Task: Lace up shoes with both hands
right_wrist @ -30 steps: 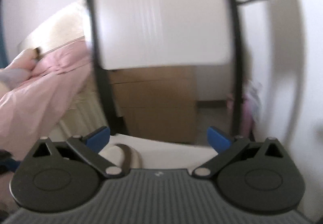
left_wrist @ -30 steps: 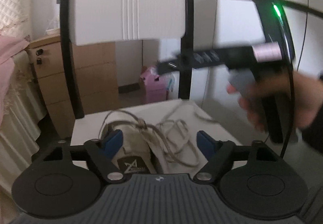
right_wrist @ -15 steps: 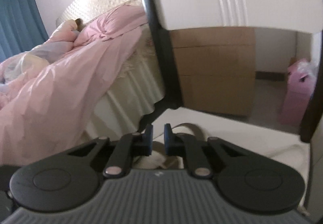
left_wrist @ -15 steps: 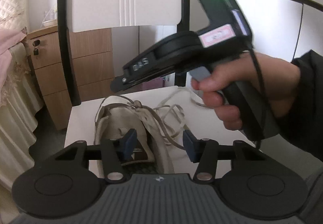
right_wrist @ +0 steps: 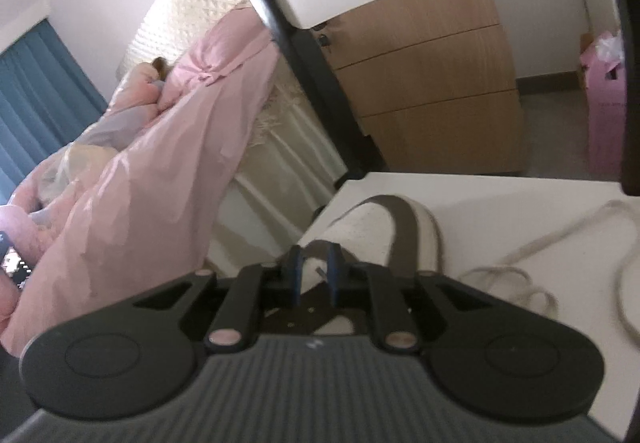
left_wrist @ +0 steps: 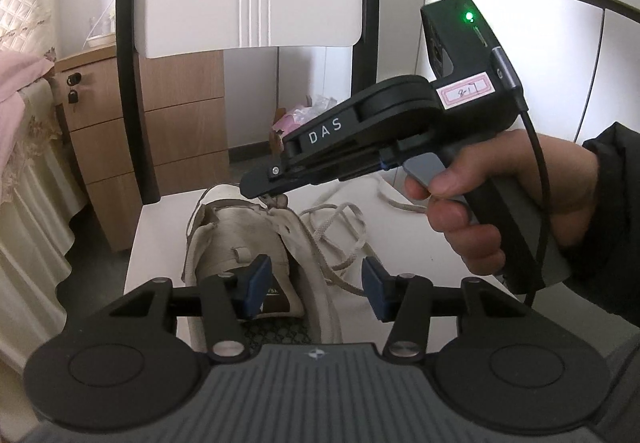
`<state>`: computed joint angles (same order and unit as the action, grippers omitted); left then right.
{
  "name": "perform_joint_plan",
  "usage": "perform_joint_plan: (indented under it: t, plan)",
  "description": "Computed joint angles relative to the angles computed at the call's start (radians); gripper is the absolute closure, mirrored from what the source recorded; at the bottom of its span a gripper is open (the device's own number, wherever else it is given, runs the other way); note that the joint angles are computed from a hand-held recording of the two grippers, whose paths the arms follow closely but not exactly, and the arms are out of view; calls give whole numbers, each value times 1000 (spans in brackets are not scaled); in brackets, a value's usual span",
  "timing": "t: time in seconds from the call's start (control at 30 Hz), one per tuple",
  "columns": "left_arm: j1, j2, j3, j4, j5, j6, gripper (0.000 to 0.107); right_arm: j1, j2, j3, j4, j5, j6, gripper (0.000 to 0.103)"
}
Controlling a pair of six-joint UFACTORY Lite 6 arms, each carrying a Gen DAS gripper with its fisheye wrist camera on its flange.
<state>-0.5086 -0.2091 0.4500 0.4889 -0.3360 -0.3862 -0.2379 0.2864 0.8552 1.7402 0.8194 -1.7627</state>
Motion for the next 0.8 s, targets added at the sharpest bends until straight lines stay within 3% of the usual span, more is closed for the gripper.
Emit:
perform_joint_plan:
  t: [0.4, 0.67, 0.73, 0.8]
  plan:
    - [2, 1, -3, -15, -8, 18, 52, -1, 14, -75, 148, 26, -135, 89]
    - [-21, 36, 9, -88, 15, 92, 53, 65, -74, -179, 398, -57, -283, 100]
    - [-29, 47, 10, -106, 20, 111, 54, 65, -72, -176, 399, -53, -281, 100]
    - [-22, 53, 14, -93, 18, 93, 63, 69, -74, -176, 409, -56, -289, 100]
